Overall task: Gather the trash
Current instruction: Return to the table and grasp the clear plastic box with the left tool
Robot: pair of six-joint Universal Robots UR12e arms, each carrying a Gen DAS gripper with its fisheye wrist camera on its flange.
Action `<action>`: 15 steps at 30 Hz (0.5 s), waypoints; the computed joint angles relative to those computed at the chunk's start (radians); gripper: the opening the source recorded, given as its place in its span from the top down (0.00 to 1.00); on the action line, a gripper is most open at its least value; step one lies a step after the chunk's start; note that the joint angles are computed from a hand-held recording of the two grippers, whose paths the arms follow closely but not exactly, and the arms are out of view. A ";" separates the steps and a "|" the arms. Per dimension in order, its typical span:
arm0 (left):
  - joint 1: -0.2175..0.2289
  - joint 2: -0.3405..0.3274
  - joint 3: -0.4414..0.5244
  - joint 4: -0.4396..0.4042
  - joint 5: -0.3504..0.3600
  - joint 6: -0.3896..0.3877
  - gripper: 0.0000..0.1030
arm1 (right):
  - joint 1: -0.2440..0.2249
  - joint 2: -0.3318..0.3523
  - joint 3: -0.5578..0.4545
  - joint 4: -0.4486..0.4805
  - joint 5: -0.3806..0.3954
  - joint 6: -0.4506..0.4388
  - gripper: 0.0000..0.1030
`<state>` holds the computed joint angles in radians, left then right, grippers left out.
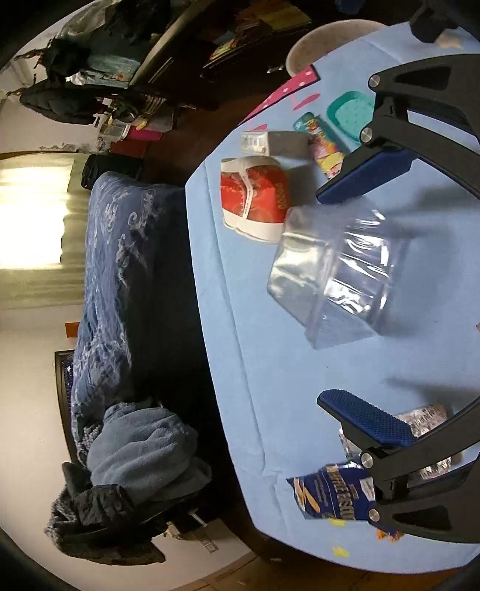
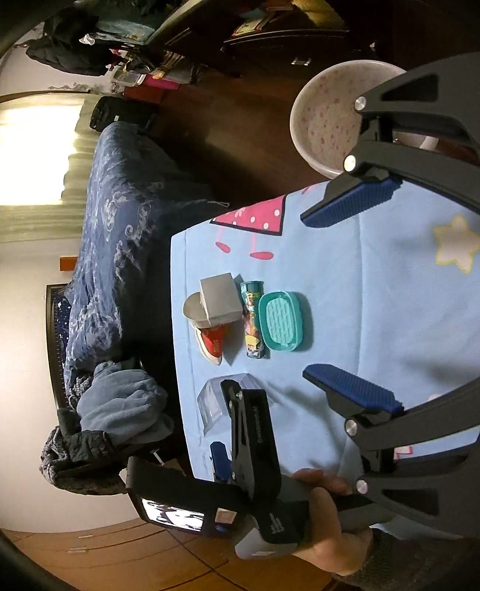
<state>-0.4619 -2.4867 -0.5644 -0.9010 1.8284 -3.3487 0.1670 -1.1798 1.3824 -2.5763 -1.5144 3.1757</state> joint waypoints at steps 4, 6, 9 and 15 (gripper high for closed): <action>0.006 -0.002 0.002 0.001 -0.029 -0.015 0.18 | 0.005 0.018 -0.023 0.016 -0.009 -0.005 0.25; 0.010 0.001 -0.004 0.006 -0.042 -0.019 0.32 | 0.008 0.029 -0.036 0.024 -0.015 -0.010 0.25; 0.010 0.006 -0.013 0.003 -0.028 -0.025 0.46 | 0.016 0.051 -0.063 0.039 -0.029 -0.016 0.25; 0.015 0.040 -0.064 0.000 0.001 -0.065 0.48 | 0.024 0.096 -0.120 0.087 -0.033 -0.018 0.25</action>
<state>-0.4471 -2.4470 -0.6283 -0.9008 1.8292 -3.4139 0.1912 -1.0841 1.2626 -2.4895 -1.5475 3.1579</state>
